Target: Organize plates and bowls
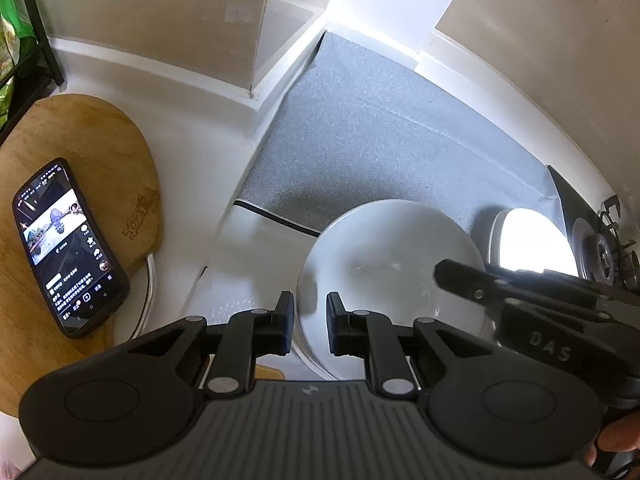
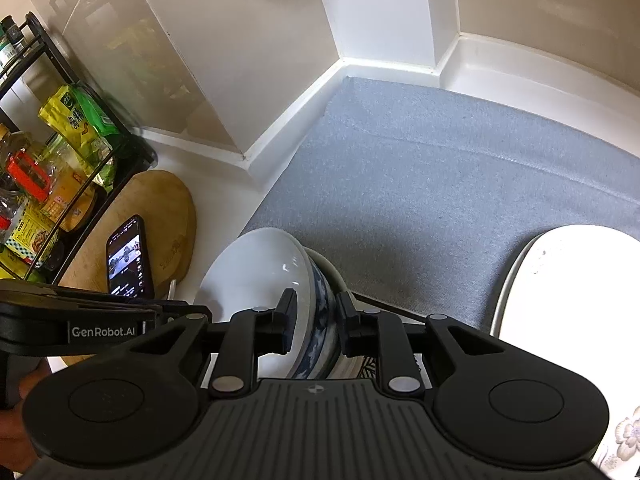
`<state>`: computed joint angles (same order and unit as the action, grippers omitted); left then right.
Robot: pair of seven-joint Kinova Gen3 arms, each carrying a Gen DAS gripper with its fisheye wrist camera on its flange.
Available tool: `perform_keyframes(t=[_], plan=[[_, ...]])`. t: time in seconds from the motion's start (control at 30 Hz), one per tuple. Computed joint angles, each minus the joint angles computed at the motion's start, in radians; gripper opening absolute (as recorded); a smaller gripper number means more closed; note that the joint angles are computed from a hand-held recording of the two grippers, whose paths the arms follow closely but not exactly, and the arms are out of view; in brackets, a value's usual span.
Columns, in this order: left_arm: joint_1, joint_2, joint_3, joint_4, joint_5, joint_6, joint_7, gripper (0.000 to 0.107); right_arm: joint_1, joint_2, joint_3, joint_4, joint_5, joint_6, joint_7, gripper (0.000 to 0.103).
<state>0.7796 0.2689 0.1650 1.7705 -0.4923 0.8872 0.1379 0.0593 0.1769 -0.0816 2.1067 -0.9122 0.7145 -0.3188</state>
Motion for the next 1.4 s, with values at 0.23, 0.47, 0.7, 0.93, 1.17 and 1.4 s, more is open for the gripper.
perform_keyframes(t=[0.23, 0.47, 0.7, 0.93, 1.17, 1.4], plan=[[0.013, -0.006, -0.006, 0.024, -0.032, -0.016, 0.04, 0.082, 0.012, -0.011, 0.017, -0.009, -0.012, 0.0, 0.009, 0.041], [0.024, -0.022, -0.017, 0.112, -0.101, -0.127, 0.178, 0.101, 0.043, 0.047, 0.029, -0.046, 0.064, 0.083, -0.092, 0.07], [0.029, -0.02, -0.034, 0.194, -0.138, -0.245, 0.281, 0.103, 0.05, 0.083, 0.021, -0.037, 0.11, 0.067, -0.184, 0.072], [0.015, -0.015, -0.036, 0.209, -0.108, -0.266, 0.249, 0.103, 0.077, 0.108, 0.004, -0.042, 0.106, 0.081, -0.209, 0.075], [-0.008, -0.021, -0.057, 0.244, -0.087, -0.34, 0.246, 0.103, 0.091, 0.149, -0.003, -0.063, 0.11, 0.112, -0.256, 0.075], [-0.029, -0.011, -0.068, 0.245, -0.039, -0.366, 0.193, 0.103, 0.101, 0.184, -0.014, -0.082, 0.112, 0.127, -0.29, 0.075]])
